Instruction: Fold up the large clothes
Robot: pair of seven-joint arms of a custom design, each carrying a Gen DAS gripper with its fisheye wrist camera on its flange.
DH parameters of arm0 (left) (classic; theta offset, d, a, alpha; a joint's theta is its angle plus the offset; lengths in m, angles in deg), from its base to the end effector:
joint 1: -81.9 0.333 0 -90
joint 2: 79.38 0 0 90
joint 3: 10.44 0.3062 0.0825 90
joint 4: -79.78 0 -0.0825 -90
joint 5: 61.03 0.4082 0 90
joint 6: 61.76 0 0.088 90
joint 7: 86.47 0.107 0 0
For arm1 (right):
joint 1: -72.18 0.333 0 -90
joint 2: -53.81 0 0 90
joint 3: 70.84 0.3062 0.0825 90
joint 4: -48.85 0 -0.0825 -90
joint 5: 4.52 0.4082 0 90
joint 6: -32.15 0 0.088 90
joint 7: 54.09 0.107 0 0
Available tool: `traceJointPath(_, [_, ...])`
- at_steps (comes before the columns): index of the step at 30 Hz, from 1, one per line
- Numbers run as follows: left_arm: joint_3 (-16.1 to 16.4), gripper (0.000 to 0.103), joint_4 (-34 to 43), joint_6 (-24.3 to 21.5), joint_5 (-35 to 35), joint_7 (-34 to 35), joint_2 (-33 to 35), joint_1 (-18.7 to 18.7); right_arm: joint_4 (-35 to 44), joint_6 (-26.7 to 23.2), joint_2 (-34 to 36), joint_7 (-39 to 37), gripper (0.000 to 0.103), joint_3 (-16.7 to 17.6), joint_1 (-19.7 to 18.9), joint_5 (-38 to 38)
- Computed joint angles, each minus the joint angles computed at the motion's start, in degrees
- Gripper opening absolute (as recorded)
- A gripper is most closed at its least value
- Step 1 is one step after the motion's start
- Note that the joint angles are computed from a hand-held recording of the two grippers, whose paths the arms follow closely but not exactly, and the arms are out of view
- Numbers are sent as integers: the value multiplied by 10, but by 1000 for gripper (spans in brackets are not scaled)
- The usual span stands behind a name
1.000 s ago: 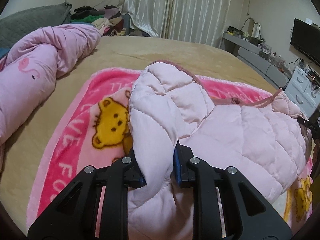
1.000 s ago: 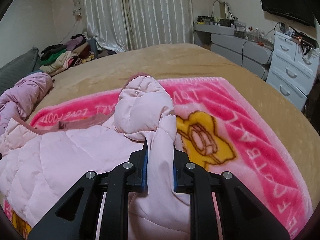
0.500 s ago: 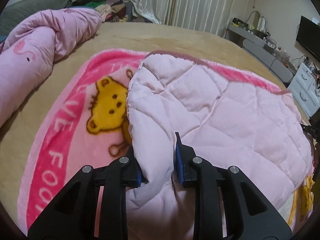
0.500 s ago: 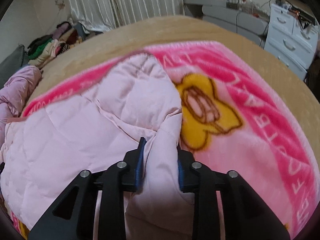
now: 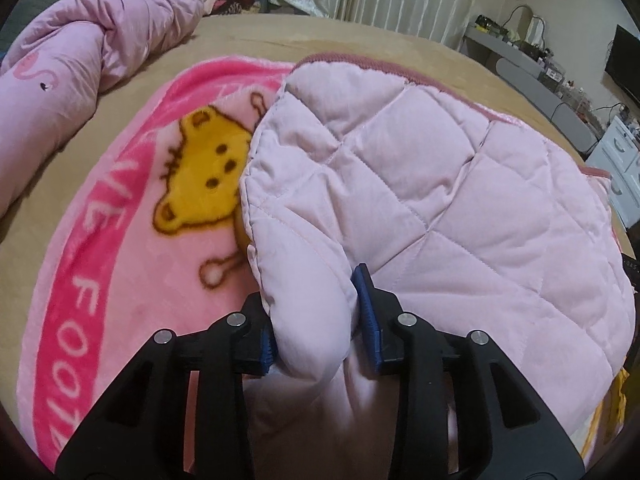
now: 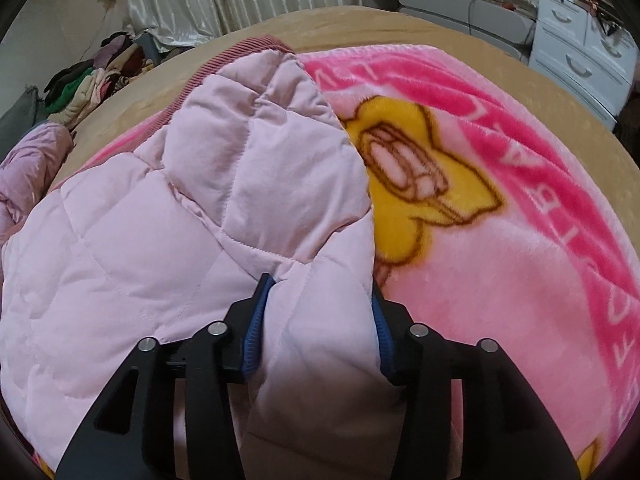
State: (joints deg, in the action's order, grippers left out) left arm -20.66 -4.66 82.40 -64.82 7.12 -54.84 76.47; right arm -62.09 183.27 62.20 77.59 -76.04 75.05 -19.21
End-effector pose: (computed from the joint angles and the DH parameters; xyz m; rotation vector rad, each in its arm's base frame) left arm 0.7262 -0.1785 0.4898 -1.6743 2.1669 -0.7892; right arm 0.6531 -0.0179 0.4508 -1.2773 2.3459 -0.5664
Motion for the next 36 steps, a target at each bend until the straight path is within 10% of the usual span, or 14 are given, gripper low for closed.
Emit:
traceJointPath(7, [6, 32, -37, -7, 11, -19, -47, 1, 33, -82, -12, 22, 58, -2, 12, -43])
traceJointPath(14, [0, 66, -126, 38, -21, 4, -140, 12, -104, 12, -156, 98, 80, 26, -4, -183])
traceJointPath(27, [-10, 71, -319, 94, -133, 111, -279, -38, -253, 89, -287, 0, 81, 107, -4, -128])
traceJointPath(36, [-9, 76, -294, 82, -93, 79, -250, -54, -239, 75, -264, -42, 84, 116, -1, -97])
